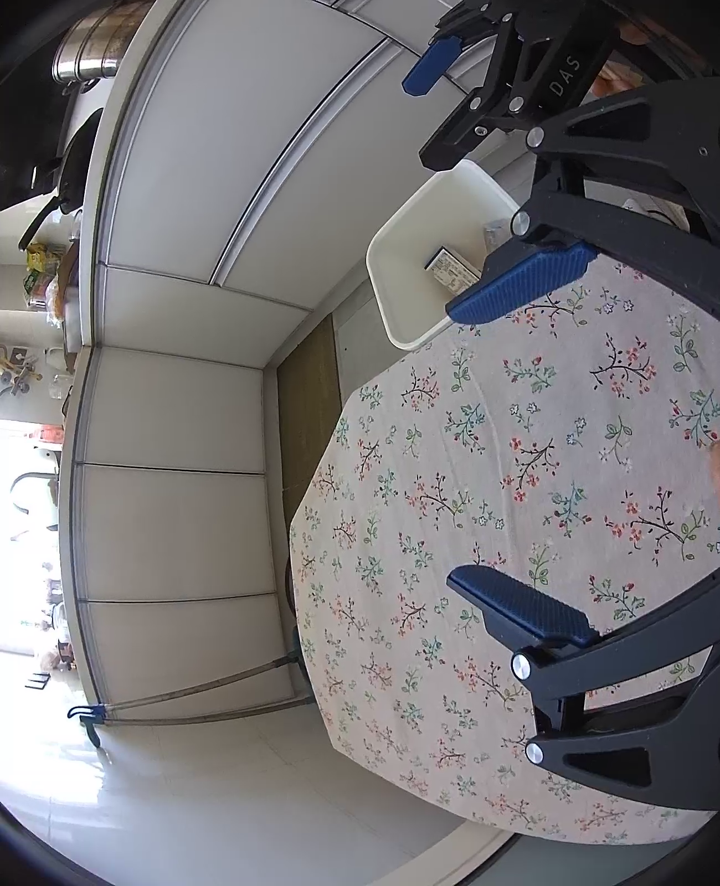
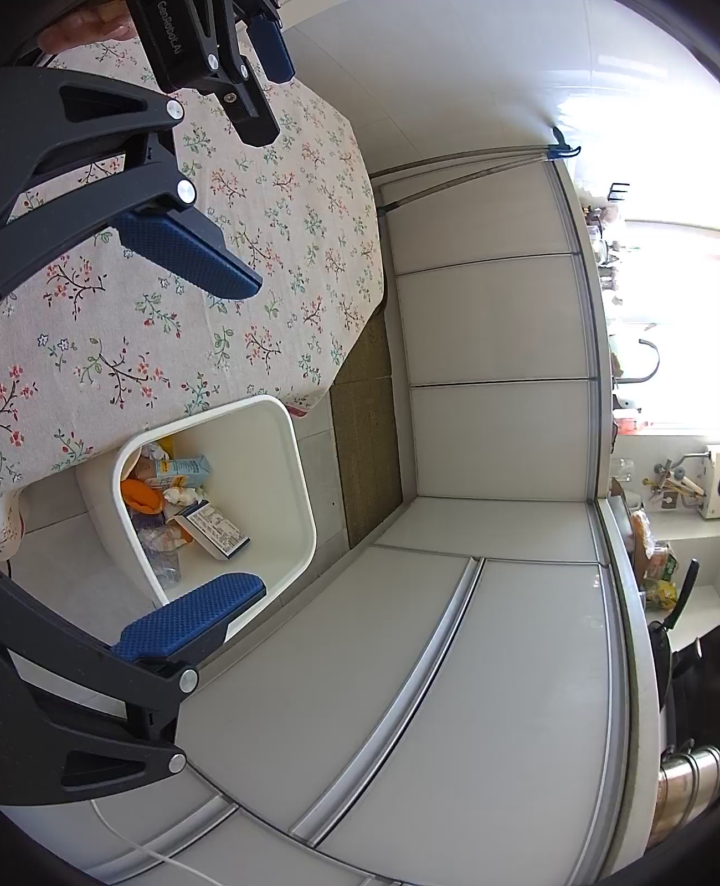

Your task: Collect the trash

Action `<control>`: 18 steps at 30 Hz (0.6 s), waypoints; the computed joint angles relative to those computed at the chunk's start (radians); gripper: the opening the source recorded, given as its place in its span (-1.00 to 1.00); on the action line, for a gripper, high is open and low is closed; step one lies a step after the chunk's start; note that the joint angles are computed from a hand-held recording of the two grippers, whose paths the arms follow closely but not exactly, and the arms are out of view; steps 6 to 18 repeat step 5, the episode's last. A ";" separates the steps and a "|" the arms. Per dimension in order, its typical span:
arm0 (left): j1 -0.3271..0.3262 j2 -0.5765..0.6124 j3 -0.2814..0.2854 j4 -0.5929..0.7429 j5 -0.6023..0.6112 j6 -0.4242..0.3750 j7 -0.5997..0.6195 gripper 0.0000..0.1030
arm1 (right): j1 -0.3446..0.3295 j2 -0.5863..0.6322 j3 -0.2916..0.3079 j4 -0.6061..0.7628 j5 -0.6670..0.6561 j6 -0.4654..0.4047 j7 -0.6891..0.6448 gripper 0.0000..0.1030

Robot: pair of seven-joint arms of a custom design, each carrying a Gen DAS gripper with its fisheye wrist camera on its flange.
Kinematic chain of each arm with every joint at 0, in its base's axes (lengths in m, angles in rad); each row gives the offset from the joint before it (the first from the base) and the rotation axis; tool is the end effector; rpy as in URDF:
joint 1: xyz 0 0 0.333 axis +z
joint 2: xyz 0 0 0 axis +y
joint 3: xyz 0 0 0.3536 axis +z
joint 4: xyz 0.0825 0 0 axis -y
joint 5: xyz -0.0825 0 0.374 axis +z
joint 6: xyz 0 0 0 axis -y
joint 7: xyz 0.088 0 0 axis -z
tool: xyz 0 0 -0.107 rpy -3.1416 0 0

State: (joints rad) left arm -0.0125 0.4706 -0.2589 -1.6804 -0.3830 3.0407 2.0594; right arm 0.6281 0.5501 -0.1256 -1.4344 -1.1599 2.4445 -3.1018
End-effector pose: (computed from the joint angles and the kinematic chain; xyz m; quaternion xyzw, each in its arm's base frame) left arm 0.7149 -0.1312 0.4766 -0.5269 0.7243 -0.3766 0.2366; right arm 0.6529 0.3831 0.4628 -0.5150 0.6967 -0.3970 0.3029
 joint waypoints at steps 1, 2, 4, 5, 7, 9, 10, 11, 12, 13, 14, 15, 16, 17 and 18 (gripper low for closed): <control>-0.006 -0.001 0.006 -0.002 0.003 0.005 -0.004 0.78 | 0.000 0.001 0.000 0.001 0.001 0.000 0.000 0.87; -0.005 -0.001 0.005 -0.002 0.005 0.005 -0.003 0.80 | 0.000 0.001 0.000 0.001 0.002 -0.001 -0.001 0.87; -0.017 -0.002 0.021 -0.002 0.013 0.007 -0.018 0.85 | 0.000 0.000 0.000 -0.001 0.002 0.001 0.000 0.87; -0.020 -0.001 0.025 0.000 0.017 0.005 -0.023 0.85 | 0.001 0.000 0.000 -0.001 0.001 0.000 0.000 0.87; -0.020 -0.001 0.025 0.000 0.017 0.005 -0.023 0.85 | 0.001 0.000 0.000 -0.001 0.001 0.000 0.000 0.87; -0.020 -0.001 0.025 0.000 0.017 0.005 -0.023 0.85 | 0.001 0.000 0.000 -0.001 0.001 0.000 0.000 0.87; -0.020 -0.001 0.025 0.000 0.017 0.005 -0.023 0.85 | 0.001 0.000 0.000 -0.001 0.001 0.000 0.000 0.87; -0.020 -0.001 0.025 0.000 0.017 0.005 -0.023 0.85 | 0.001 0.000 0.000 -0.001 0.001 0.000 0.000 0.87; -0.020 -0.001 0.025 0.000 0.017 0.005 -0.023 0.85 | 0.001 0.000 0.000 -0.001 0.001 0.000 0.000 0.87; -0.020 -0.001 0.025 0.000 0.017 0.005 -0.023 0.85 | 0.001 0.000 0.000 -0.001 0.001 0.000 0.000 0.87; -0.020 -0.001 0.025 0.000 0.017 0.005 -0.023 0.85 | 0.001 0.000 0.000 -0.001 0.001 0.000 0.000 0.87; -0.020 -0.001 0.025 0.000 0.017 0.005 -0.023 0.85 | 0.001 0.000 0.000 -0.001 0.001 0.000 0.000 0.87; -0.020 -0.001 0.025 0.000 0.017 0.005 -0.023 0.85 | 0.001 0.000 0.000 -0.001 0.001 0.000 0.000 0.87; -0.020 -0.001 0.025 0.000 0.017 0.005 -0.023 0.85 | 0.001 0.000 0.000 -0.001 0.001 0.000 0.000 0.87; -0.020 -0.001 0.025 0.000 0.017 0.005 -0.023 0.85 | 0.001 0.000 0.000 -0.001 0.001 0.000 0.000 0.87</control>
